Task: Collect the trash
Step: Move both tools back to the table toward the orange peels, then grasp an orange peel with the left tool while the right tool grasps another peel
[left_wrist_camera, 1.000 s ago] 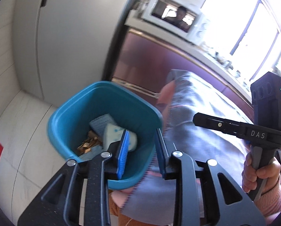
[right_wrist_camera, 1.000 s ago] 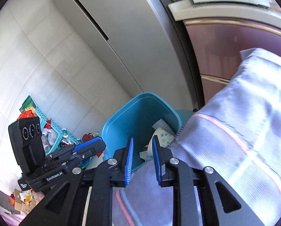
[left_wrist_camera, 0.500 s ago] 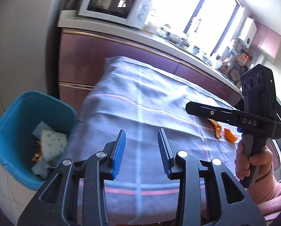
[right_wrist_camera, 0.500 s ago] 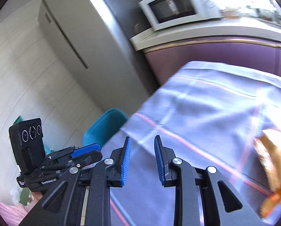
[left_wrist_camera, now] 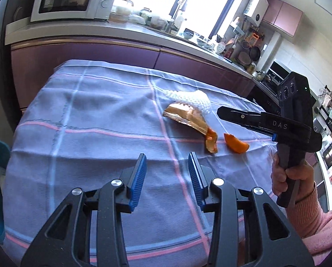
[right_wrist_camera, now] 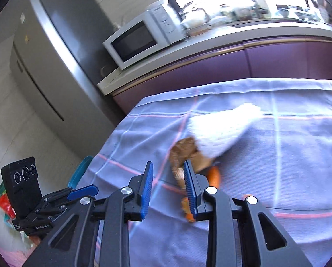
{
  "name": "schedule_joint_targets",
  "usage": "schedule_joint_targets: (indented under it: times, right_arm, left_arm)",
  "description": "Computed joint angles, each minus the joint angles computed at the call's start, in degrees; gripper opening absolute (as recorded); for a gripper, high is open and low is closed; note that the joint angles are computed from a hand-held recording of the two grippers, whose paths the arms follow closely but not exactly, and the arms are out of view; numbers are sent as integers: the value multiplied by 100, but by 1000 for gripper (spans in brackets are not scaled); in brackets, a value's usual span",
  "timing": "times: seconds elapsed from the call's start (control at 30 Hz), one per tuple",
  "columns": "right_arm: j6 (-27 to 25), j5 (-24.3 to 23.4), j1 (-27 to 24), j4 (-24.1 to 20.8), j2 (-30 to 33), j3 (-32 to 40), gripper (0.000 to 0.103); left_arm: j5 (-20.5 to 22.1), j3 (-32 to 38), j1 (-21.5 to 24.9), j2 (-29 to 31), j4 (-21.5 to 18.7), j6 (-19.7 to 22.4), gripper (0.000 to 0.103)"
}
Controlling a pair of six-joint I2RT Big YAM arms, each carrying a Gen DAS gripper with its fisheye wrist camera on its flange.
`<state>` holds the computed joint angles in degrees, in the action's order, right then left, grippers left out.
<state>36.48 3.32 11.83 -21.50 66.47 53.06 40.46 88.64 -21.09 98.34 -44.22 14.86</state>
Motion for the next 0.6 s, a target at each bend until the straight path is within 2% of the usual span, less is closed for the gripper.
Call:
schedule_joint_targets:
  times: [0.17,0.37,0.57,0.6]
  right_arm:
    - [110,98,-303,-26,-352,-361,28]
    - [171,-13,-611,-114,-662,-700,31]
    - [179,-88,-691,-107,-826,-911,32]
    - [162,-103,-694,-131,-849,-941,35]
  left_arm:
    - [-53,222,-350,191,-194,106,39]
    - [-95,441,-690,390,-433,243,42]
    - [-334,670,-1021,593,-606,326,45]
    - [-445,712,-1082,639,-605,300,47]
